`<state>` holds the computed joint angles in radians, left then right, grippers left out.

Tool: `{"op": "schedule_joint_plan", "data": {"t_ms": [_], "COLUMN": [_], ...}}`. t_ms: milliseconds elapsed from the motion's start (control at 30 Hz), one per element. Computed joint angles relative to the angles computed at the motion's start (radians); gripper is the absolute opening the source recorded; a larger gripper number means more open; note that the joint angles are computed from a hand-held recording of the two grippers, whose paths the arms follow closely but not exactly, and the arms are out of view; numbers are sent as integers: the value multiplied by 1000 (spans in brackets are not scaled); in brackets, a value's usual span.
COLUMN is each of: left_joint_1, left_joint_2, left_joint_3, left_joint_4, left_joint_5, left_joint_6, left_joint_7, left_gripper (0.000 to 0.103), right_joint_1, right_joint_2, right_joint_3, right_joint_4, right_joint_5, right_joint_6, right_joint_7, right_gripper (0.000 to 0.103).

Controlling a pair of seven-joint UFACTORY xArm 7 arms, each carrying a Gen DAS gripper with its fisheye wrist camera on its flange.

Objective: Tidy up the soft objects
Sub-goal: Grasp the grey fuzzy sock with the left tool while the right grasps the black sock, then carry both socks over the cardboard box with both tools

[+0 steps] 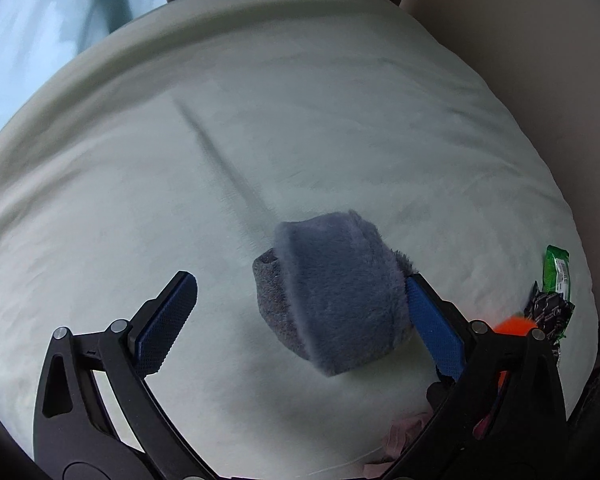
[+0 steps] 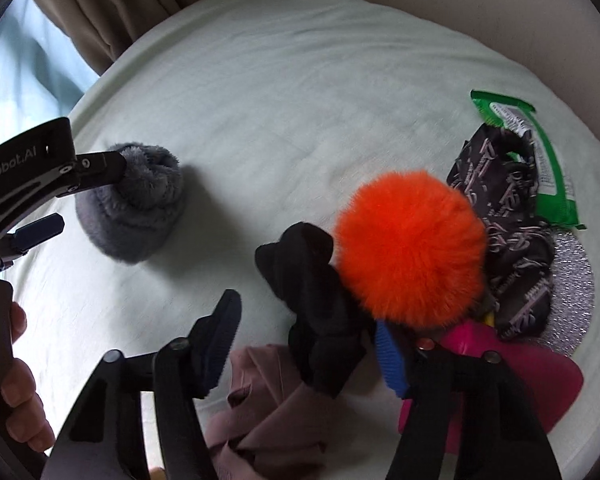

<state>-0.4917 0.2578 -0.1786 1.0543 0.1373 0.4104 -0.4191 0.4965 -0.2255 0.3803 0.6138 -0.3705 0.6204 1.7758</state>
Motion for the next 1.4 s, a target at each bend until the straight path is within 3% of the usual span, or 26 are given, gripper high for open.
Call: {"op": "schedule_joint_plan", "data": {"t_ms": [133,200,267,467,667,933,1233,1400], "left_joint_1": [7,3,5,-31,-41,-18,15,28], "left_joint_2": [48,65,77,74,20,-140,-451,-682], "left_joint_3": [-15,-20,-32,-6,0,-23,-63,-76], "left_joint_4": [33,49,59,64,43,-22,-125,-176], "left_joint_5": [-31,-42,-63,-21,1,-13,-70,-114], "left_joint_6": [-12,-9,-7,-15,4,42,157,279], "left_joint_7": [29,47,75,65,46,26,10,-11], "left_gripper": [92,84,64,49,42,42,42,42], "right_joint_1": [-8,-5,-2,-5,-2,8,19,19], "right_joint_2": [17,24,25,11,-44,-147,-307,-380], "right_joint_3": [-3,-6,-10,-13,1,39,95,140], "right_joint_4": [8,12,11,-7,-27,-16,78,188], "right_joint_5": [-15,-20,-20,-27,-7,27,59,71], "right_joint_6": [7,15,16,-12,2,76,272,405], "right_joint_7": [0,-10,-15,-5,-8,-17,-102,-185], "right_gripper": [45,33,31,21,20,20,20,20]}}
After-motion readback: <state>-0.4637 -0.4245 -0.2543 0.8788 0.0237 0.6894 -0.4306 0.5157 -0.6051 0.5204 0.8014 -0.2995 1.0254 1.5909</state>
